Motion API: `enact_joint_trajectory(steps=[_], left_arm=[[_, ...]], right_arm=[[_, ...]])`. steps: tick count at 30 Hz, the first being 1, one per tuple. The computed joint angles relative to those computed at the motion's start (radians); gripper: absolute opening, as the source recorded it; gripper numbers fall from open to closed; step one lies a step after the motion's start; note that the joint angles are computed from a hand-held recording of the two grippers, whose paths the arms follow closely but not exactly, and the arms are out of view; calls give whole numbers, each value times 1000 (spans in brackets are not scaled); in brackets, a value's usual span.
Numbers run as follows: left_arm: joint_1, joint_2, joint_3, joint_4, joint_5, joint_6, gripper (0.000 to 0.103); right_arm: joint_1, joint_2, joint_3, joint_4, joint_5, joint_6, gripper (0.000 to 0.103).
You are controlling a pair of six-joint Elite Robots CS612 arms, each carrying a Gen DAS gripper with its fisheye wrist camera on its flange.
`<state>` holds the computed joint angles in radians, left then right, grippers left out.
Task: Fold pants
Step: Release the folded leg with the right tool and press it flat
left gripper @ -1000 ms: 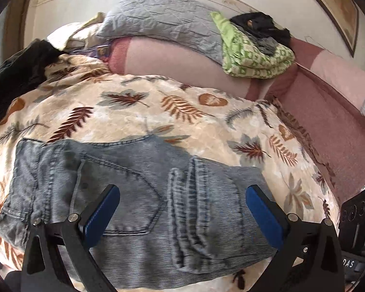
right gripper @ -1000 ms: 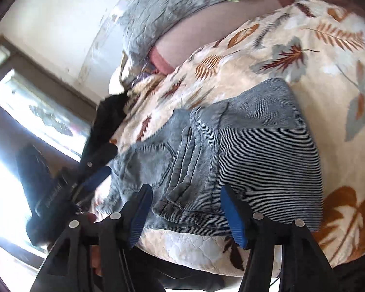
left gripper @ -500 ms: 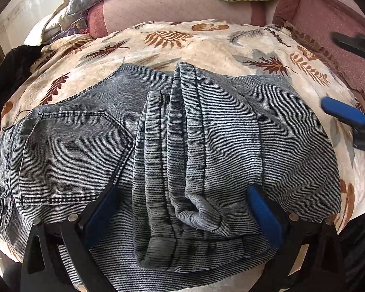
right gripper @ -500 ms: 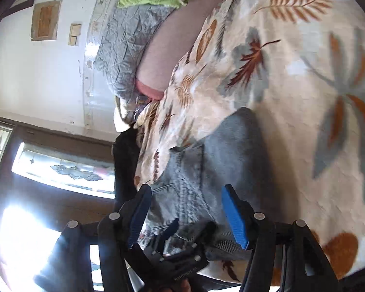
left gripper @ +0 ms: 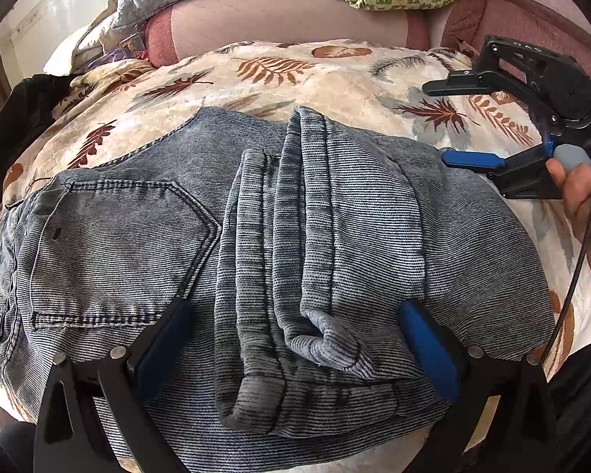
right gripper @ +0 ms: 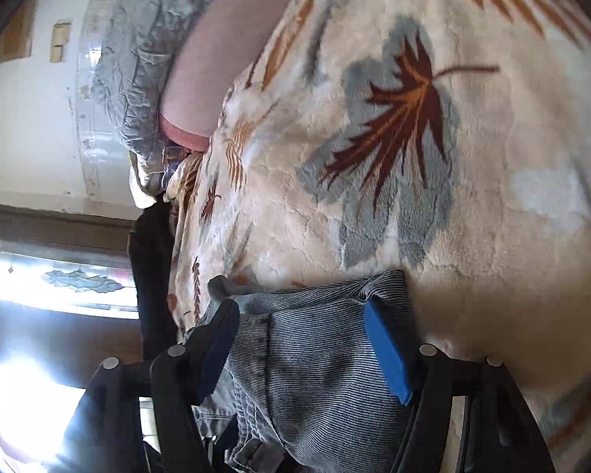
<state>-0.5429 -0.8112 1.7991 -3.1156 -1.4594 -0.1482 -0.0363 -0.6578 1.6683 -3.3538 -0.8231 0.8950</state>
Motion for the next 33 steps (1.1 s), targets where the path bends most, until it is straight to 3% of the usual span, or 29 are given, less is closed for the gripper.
enact_joint_trajectory(steps=[2, 4, 6, 9, 13, 15, 18, 20, 22, 24, 28, 33], left_arm=[[16, -8, -1, -11, -64, -12, 103], [23, -13, -5, -58, -73, -36, 103], [28, -11, -30, -68, -72, -45, 103], [37, 8, -104, 11, -110, -25, 103], [24, 65, -228, 311, -33, 0, 103], [24, 71, -231, 300, -26, 4, 103], [25, 69, -232, 313, -31, -5, 103], [25, 71, -234, 316, -34, -7, 103], [25, 67, -235, 321, -37, -9, 103], [28, 58, -224, 314, -36, -17, 103], [25, 16, -139, 201, -43, -2, 103], [22, -15, -64, 103, -179, 46, 103]], right_arm=[[-3, -31, 37, -35, -3, -32, 70], [-1, -72, 100, -84, -15, -67, 70], [-2, -85, 157, -169, 43, -41, 70], [11, -87, 225, -249, 77, 0, 70], [23, -41, 247, -318, 79, 83, 69], [20, -53, 258, -322, 79, 106, 69], [28, -83, 278, -327, 55, 32, 70], [39, -83, 286, -268, 28, -24, 75], [33, -72, 284, -293, 46, 12, 74], [26, -100, 284, -250, 53, -18, 74], [5, -135, 256, -226, 7, -66, 74], [1, -149, 141, 107, -154, -226, 74]])
